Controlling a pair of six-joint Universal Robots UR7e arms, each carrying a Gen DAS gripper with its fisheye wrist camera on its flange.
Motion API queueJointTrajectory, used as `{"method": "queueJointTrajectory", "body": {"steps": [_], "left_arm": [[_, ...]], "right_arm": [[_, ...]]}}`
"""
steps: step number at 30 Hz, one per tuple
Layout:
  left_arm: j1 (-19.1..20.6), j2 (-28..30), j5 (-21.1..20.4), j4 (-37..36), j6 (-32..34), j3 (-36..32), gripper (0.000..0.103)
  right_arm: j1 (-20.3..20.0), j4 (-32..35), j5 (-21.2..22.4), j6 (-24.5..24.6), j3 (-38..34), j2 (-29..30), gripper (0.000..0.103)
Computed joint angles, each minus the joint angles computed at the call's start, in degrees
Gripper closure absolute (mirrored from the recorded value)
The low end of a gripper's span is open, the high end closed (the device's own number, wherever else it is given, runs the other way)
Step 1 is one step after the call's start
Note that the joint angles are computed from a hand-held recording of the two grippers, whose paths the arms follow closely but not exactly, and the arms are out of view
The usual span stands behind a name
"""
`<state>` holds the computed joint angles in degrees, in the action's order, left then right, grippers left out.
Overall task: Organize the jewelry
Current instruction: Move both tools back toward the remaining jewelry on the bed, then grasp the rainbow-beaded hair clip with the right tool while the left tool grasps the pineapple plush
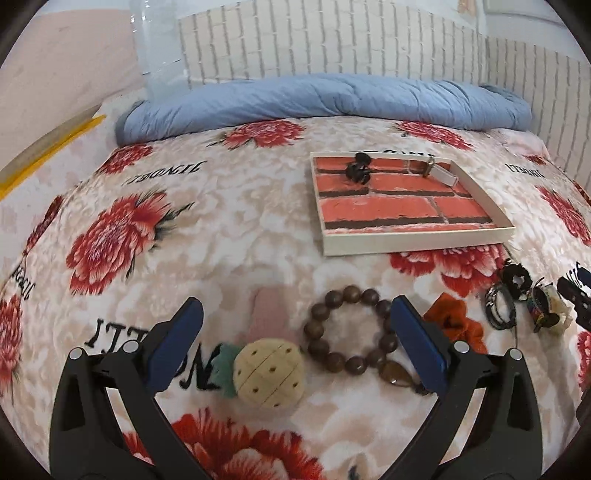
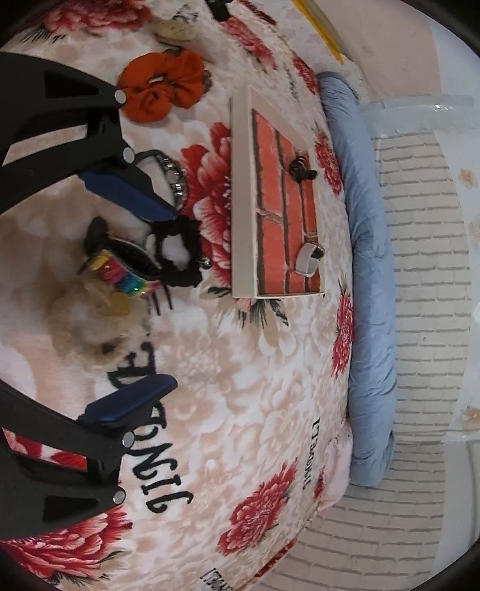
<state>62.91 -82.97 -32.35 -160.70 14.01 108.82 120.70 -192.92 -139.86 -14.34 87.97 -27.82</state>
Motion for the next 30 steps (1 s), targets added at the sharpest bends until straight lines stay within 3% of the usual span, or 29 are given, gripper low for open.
{"method": "queueJointTrajectory", "body": {"steps": [6, 18, 20, 22, 30], "left_arm": [[2.74, -1.27, -2.48, -3.59, -2.00, 1.66, 0.005], [4.17, -0.52, 0.08, -3.18, -1.09, 2.29, 0.005], [4.63, -0.41, -0.26, -2.23, -1.76, 2.38, 0.005], [5.25, -0.21, -0.46, -1.35, -2.56, 2.18, 0.005], [6.46, 0.95, -0.45, -1.31, -2.48, 1.90, 0.005]], "right_arm": [[0.77, -3.28, -1.70, -5.38, -1.39, 2.54, 0.019], [1.10, -1.22, -4.89, -6.53, -3.58, 4.94, 0.022], [1.03, 0.04, -5.42, -5.99, -3.89, 5.06, 0.031], [0.72, 1.77, -4.97, -4.75, -3.70, 4.74, 0.033], [-0.74, 7.04, -2.97, 0.49, -2.71, 3.54, 0.034]]}}
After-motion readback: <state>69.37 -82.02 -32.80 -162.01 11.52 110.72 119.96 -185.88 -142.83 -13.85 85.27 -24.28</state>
